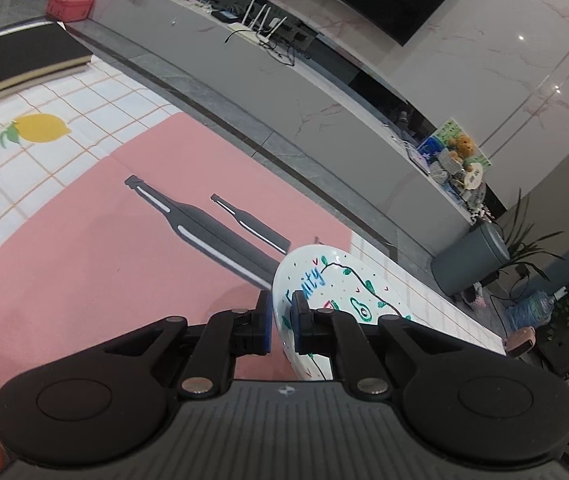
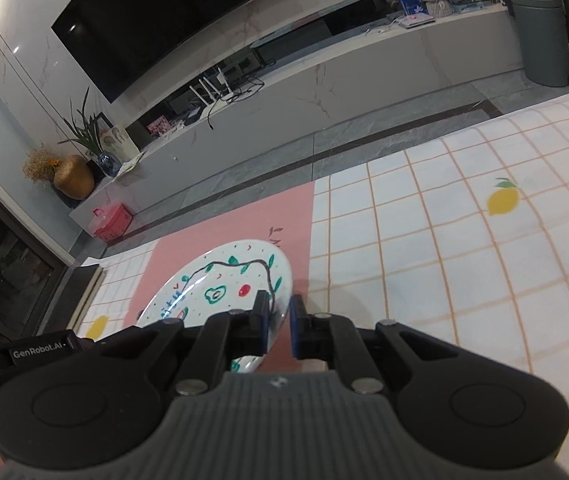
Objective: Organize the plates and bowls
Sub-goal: 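Lift the white plate by its rim and carry it toward the bowl stack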
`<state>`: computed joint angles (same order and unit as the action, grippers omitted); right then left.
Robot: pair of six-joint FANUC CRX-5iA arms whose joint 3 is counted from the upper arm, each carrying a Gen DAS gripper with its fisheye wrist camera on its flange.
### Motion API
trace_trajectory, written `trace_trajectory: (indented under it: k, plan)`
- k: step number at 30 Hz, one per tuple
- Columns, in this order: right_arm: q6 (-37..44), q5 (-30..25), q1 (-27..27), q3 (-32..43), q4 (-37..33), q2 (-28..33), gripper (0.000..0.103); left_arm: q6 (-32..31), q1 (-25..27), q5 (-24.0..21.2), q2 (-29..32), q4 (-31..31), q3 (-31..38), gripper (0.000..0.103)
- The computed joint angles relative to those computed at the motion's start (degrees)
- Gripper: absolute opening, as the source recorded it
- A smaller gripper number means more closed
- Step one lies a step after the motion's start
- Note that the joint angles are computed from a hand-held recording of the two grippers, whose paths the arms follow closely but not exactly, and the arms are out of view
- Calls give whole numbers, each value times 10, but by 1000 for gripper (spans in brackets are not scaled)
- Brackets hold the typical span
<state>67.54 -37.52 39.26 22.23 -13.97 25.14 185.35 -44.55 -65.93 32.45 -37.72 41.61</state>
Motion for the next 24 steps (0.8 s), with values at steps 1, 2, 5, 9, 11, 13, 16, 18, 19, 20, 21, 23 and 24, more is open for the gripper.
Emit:
trace_trajectory:
  k: [1,2,5,9,11,13,16,18,19,20,21,23,24]
  plan:
    - [-4,4,2,-14,4,-14,8,-1,-7,-5,-3,-3,1,10]
    - [-10,9,5,-32,7,-29,8,0,-14,-11,-7,-7,1,10]
    - [-25,21,12,-81,14,-75,8,0,-34,-24,-17,-14,2,10]
    - [-56,43,24,-150,32,-137,8,1,-61,-33,-32,-24,-6,10]
    - [-69,52,31,-182,42,-166,8,9,-72,-31,-41,-26,-14,10]
    - [-82,58,36,-210,50,-192,8,16,-82,-30,-50,-28,-24,10]
    - [-105,69,46,-254,66,-232,8,15,-97,-31,-57,-31,-29,10]
    - [-124,75,54,-282,83,-257,8,13,-107,-32,-61,-32,-33,10]
    - [-130,77,57,-293,88,-267,8,10,-111,-30,-63,-30,-38,10]
    - [-140,79,60,-307,95,-279,8,9,-114,-28,-65,-28,-41,10]
    - [-149,81,64,-321,102,-290,8,11,-117,-23,-68,-25,-46,10]
    - [-161,83,68,-345,109,-311,8,14,-122,-14,-72,-18,-59,10]
    - [-165,81,69,-355,107,-320,8,16,-125,-11,-74,-15,-64,10]
